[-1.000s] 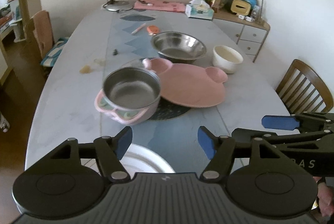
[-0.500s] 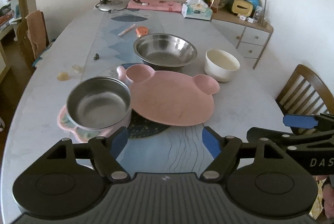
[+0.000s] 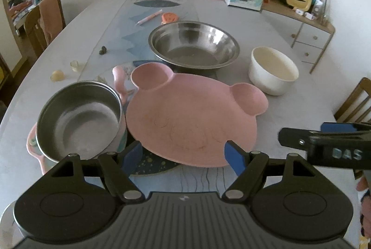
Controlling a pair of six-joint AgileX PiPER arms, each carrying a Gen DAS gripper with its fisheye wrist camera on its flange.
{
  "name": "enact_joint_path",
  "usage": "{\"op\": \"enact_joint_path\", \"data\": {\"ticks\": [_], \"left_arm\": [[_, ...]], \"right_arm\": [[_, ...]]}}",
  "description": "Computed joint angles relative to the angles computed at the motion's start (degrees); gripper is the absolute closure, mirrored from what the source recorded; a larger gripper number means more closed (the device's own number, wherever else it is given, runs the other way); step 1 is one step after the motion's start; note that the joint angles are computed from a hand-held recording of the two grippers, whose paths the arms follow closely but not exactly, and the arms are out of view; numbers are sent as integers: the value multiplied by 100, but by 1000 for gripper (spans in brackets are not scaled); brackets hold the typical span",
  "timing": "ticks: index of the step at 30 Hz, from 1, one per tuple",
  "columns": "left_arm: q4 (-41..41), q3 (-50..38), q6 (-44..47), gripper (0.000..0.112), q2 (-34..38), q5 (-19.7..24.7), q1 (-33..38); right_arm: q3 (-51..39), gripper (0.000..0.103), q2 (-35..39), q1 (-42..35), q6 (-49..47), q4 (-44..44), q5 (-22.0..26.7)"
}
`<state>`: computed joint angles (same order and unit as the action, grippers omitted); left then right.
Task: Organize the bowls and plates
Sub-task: 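Move both grippers toward the pink bear-shaped plate, then lower both grippers onto the pink bear plate rim and close them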
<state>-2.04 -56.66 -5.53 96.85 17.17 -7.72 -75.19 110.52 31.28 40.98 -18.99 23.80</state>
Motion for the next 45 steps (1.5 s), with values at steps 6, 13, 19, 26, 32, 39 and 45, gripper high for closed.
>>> {"op": "enact_joint_path", "data": {"ticks": [6, 13, 19, 26, 32, 39, 45], "left_arm": [[867, -179, -1083, 35, 237, 72, -116], [1341, -329, -1715, 35, 425, 219, -177], [1656, -440, -2104, 35, 540, 331, -259], [1814, -588, -2285, 35, 673, 455, -302], [1913, -666, -2362, 35, 786, 540, -364], [1047, -843, -1490, 35, 998, 678, -269], [-426, -1063, -147, 54, 1247, 903, -73]], "right_arm": [[-830, 25, 815, -317, -1263, 1089, 211], [-1540, 52, 1423, -507, -2325, 2151, 607], [-1771, 81, 1594, -725, -3349, 3362, 779], [-1544, 94, 1450, -815, -3933, 3776, 693], [-1034, 94, 1136, -1125, -4659, 4094, 683], [-222, 94, 582, -1555, -5569, 4430, 739], [154, 94, 351, -1669, -5977, 4684, 681]]}}
